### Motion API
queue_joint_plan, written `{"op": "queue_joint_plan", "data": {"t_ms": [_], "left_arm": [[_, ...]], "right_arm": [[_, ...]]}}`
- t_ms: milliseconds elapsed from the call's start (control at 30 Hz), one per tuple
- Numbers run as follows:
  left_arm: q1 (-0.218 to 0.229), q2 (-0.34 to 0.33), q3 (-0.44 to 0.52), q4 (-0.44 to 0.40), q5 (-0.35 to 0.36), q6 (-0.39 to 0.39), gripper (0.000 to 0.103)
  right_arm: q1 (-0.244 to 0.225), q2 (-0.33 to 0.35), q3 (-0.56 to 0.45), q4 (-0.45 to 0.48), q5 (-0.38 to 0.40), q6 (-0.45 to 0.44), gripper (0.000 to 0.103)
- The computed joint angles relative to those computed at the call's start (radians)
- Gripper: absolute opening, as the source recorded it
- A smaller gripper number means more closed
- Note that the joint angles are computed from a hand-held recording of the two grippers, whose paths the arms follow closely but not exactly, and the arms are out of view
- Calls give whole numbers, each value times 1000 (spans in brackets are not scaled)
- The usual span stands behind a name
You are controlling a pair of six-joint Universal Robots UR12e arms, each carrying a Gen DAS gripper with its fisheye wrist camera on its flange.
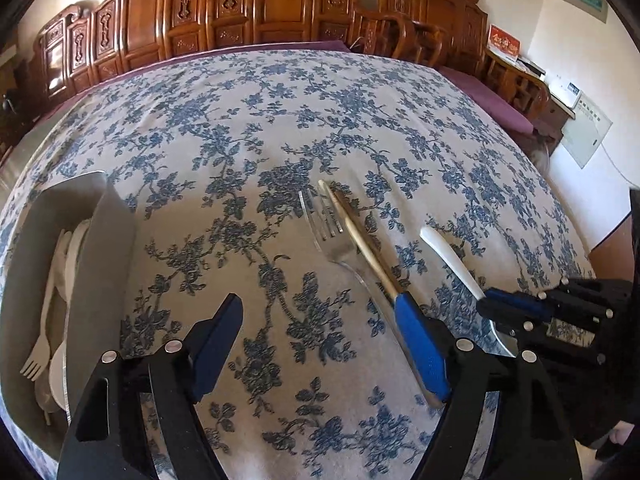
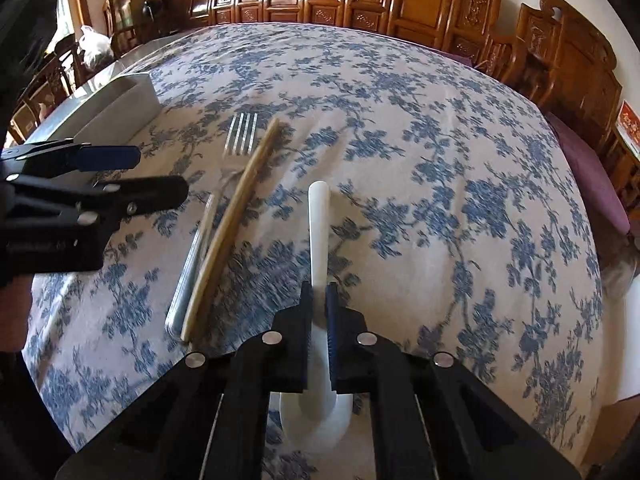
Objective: Organize utensils
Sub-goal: 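Grasp a white plastic spoon from the pile with the right gripper, then grasp a metal fork with the left gripper while the right holds the white spoon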
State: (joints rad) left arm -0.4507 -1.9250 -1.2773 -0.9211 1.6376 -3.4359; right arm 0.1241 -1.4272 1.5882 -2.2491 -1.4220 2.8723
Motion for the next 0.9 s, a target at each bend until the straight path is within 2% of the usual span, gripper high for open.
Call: {"op": "queue_joint_plan", "data": {"t_ms": [133,267,433,567,700,733,833,900], "left_arm": [[-4,-21,31,-24,-7,3,62],[-13,-53,84,-107,20,4,52],[-18,-60,96,-130,51,27,51],[-23,-84,142,-191,43,18,43],[-30,-99,167,-229,61,19,42],[-30,-99,168,-232,59,17,39],[-25,-93,163,-234,55,17,18],[-17,-86,156,-238,38,11,13]], "right_arm": [[-15,-11,17,-12,21,20,8],[-10,-12,20,-21,8,22,8],[-12,-12,24,-29,14,30,8],[-13,-13,26,-35,16,39,8],[-12,-13,26,-33,18,48,8],[-12,-13,27,-35,16,47,8],[-12,-13,25,-34,13,47,8],[-9,-13,25,-35,7,48,8]]}}
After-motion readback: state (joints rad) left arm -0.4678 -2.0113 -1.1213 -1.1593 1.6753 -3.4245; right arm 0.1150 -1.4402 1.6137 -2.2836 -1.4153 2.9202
